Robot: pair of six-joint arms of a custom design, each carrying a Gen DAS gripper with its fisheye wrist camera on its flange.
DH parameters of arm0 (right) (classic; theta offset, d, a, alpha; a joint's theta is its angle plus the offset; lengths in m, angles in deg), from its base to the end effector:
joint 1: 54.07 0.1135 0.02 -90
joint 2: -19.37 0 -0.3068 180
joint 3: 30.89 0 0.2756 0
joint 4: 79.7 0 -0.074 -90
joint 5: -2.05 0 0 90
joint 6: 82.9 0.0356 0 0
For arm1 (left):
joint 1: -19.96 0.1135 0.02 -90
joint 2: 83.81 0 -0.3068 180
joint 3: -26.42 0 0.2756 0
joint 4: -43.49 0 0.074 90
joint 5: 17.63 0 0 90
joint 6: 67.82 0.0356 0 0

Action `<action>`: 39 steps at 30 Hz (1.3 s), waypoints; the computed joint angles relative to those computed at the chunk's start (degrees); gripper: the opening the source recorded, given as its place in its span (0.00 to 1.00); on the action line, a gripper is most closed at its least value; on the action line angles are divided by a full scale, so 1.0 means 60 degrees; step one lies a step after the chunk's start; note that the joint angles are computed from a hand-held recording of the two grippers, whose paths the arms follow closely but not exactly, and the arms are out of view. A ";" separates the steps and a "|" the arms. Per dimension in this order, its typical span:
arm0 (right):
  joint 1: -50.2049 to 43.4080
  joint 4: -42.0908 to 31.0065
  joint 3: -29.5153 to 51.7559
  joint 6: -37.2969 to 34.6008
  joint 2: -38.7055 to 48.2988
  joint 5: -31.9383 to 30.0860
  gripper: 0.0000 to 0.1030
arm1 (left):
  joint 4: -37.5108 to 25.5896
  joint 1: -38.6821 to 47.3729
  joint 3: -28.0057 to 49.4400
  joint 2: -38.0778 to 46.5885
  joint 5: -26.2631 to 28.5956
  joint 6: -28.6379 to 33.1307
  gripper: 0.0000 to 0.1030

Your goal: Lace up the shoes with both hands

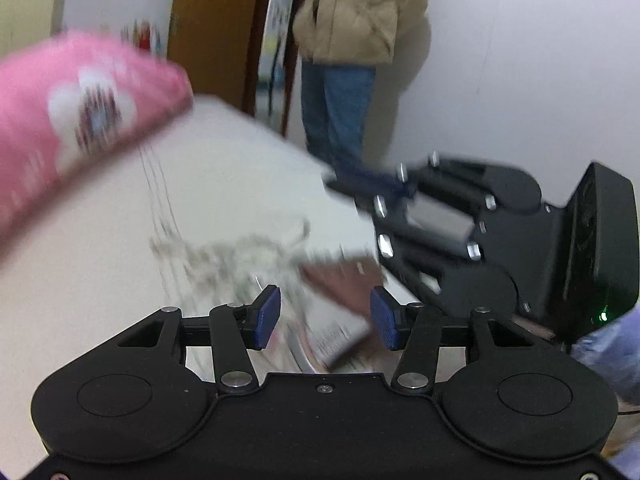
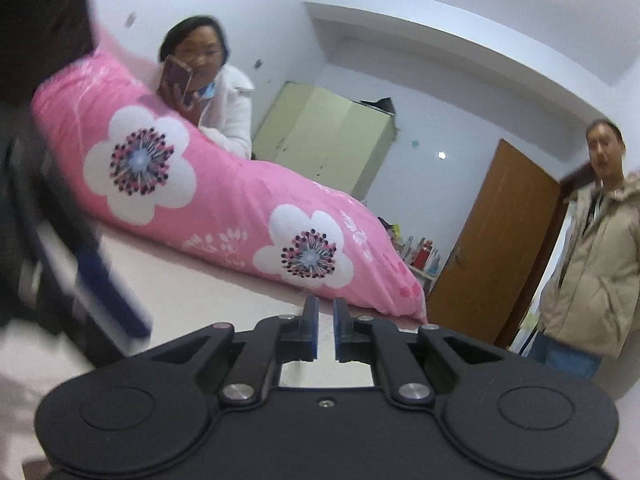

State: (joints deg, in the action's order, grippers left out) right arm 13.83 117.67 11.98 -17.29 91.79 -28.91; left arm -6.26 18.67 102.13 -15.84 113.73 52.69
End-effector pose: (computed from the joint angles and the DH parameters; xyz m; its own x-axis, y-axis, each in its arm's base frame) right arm 0.1251 0.2269 0.2506 -0.0057 -0.5787 -0.8155 -0.1797 0.8029 -0.5684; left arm 0.2523 -0.0292 0.3676 -0.3187 0.3883 -0.8647 0.7771 0.6293 -0.0038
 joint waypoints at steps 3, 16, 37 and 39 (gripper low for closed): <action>-0.0058 -0.1460 0.0290 0.0453 -0.0306 0.0096 0.05 | 0.0662 -0.0526 -0.0202 -0.0093 -0.0814 0.0029 0.45; -0.0802 -0.6380 0.0896 0.3915 -0.1974 -0.2485 0.15 | -0.0325 -0.1345 0.2480 0.3140 -0.0811 -0.2307 0.35; -0.1225 -0.5378 0.0195 0.4582 -0.2268 -0.3552 0.21 | -0.3669 -0.1933 0.7069 0.7390 -0.1236 -0.7186 0.27; -0.1134 -0.5323 0.0141 0.4680 -0.2280 -0.3502 0.21 | -0.3611 -0.2090 0.7201 0.7478 -0.1589 -0.7135 0.28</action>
State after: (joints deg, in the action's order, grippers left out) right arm 7.03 85.73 12.83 10.79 78.11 -49.92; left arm -27.92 6.13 145.33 29.02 104.20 9.87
